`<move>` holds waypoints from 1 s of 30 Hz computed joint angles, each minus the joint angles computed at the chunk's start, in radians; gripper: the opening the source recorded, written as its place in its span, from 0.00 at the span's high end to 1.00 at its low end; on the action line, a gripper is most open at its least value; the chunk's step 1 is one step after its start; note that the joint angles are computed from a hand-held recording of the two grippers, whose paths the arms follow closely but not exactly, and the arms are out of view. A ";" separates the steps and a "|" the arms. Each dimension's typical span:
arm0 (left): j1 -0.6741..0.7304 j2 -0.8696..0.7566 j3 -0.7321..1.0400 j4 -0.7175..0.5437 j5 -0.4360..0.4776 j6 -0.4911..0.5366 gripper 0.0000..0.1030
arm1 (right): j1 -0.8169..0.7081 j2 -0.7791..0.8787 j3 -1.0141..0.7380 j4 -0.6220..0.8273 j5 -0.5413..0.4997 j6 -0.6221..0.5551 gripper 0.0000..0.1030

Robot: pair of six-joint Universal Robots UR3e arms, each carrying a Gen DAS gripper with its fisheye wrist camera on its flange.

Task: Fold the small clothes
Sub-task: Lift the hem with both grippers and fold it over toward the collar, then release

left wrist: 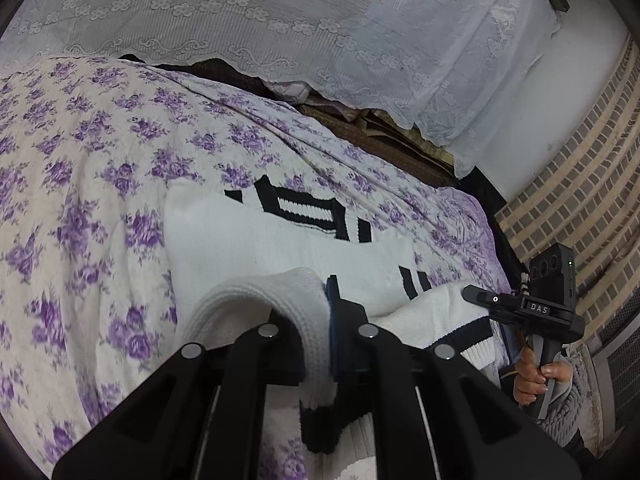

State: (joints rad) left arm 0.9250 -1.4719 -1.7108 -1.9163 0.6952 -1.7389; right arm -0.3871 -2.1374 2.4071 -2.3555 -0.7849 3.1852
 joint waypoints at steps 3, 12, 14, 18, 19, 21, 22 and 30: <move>-0.055 -0.052 0.020 0.105 -0.018 -0.103 0.93 | 0.022 0.132 -0.035 -0.120 -0.020 0.043 0.84; -0.226 -0.254 0.064 0.482 -0.017 -0.420 0.93 | 0.046 0.452 -0.125 -0.381 -0.048 0.141 0.84; -0.248 -0.303 0.059 0.559 -0.005 -0.476 0.92 | 0.051 0.531 -0.143 -0.430 -0.056 0.144 0.84; -0.271 -0.415 0.068 0.649 0.037 -0.556 0.90 | 0.053 0.645 -0.134 -0.517 -0.077 0.117 0.83; -0.266 -0.427 0.075 0.639 0.035 -0.556 0.88 | 0.044 0.653 -0.126 -0.527 -0.060 0.107 0.83; -0.247 -0.441 0.105 0.568 0.016 -0.525 0.86 | 0.029 0.641 -0.112 -0.524 -0.036 0.092 0.80; -0.238 -0.437 0.113 0.543 0.007 -0.511 0.79 | 0.019 0.623 -0.103 -0.514 -0.018 0.080 0.78; -0.116 -0.295 0.050 0.422 -0.016 -0.377 0.41 | -0.088 0.287 0.037 -0.349 0.035 -0.036 0.60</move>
State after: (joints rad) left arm 0.8087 -1.7668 -1.6603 -1.4939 0.6796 -2.1156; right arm -0.4749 -1.8500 2.4439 -2.7041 -0.7499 3.1490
